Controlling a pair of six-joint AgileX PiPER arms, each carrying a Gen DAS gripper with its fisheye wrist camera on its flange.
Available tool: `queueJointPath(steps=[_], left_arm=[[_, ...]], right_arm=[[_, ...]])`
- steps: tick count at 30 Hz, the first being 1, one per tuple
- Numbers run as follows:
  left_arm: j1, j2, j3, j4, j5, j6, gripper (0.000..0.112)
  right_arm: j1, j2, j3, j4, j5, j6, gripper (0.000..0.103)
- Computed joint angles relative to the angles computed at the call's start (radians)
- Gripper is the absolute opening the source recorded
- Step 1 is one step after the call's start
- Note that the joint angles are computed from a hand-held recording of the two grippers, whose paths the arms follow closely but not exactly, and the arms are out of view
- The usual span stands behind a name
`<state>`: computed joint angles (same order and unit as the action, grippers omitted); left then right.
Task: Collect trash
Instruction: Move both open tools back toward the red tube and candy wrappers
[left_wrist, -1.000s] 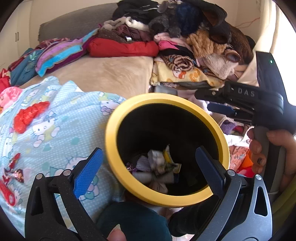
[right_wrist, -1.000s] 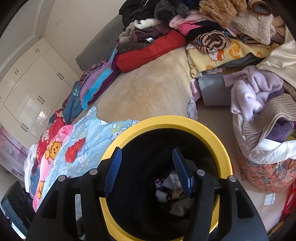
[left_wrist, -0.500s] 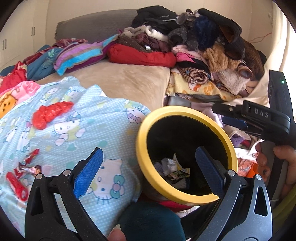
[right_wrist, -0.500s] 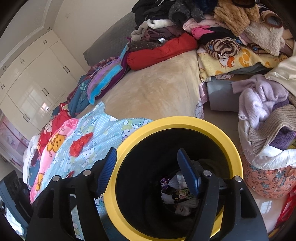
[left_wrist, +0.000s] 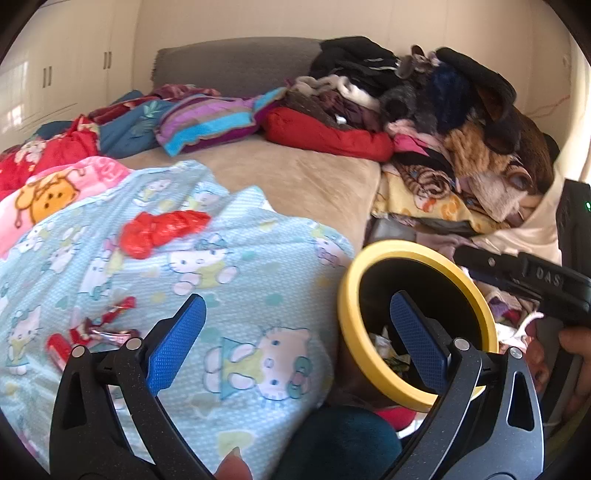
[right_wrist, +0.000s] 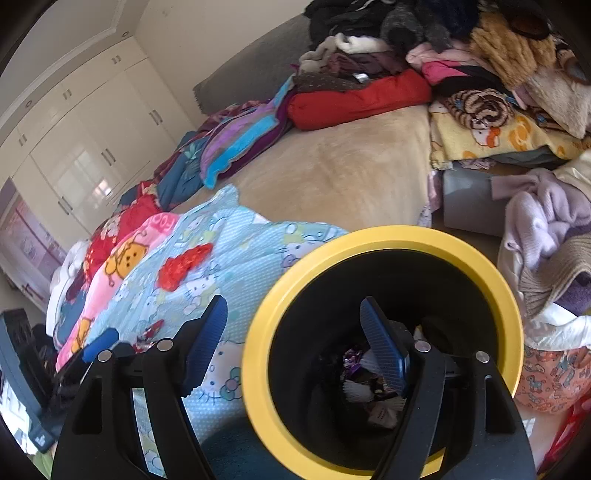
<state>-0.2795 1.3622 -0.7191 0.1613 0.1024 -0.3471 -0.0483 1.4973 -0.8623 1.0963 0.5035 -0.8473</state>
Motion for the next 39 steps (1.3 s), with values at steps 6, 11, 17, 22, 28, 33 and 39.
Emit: queueJointPath(steps=[6,11,17,22,28,33,39], left_arm=[[0.09,-0.038,0.021,-0.286,-0.002,0.288,0.092],[0.157,-0.058,0.035,-0.518,0.001,0.522,0.092],[0.22,-0.073,0.05,-0.726,0.007,0.732,0.092],[0.273,-0.084,0.068,-0.952,0.011,0.963,0.092],[0.345,-0.1,0.085,-1.216,0.017,1.246,0.092],[0.427,-0.097,0.091,-1.398,0.053,1.447,0.092],[0.541,-0.074,0.101,-1.562,0.107,1.631,0.092]], right_arm=[[0.082,-0.025,0.019,0.05,-0.046,-0.039,0.074],[0.142,-0.032,0.026,0.078,-0.071,-0.065,0.076],[0.214,-0.027,0.029,0.085,-0.105,-0.068,0.077],[0.267,-0.013,0.032,0.1,-0.126,-0.073,0.078],[0.345,0.001,0.024,0.098,-0.172,-0.057,0.078],[0.424,0.036,-0.01,0.08,-0.2,-0.029,0.078],[0.514,0.11,-0.089,-0.01,-0.205,0.068,0.078]])
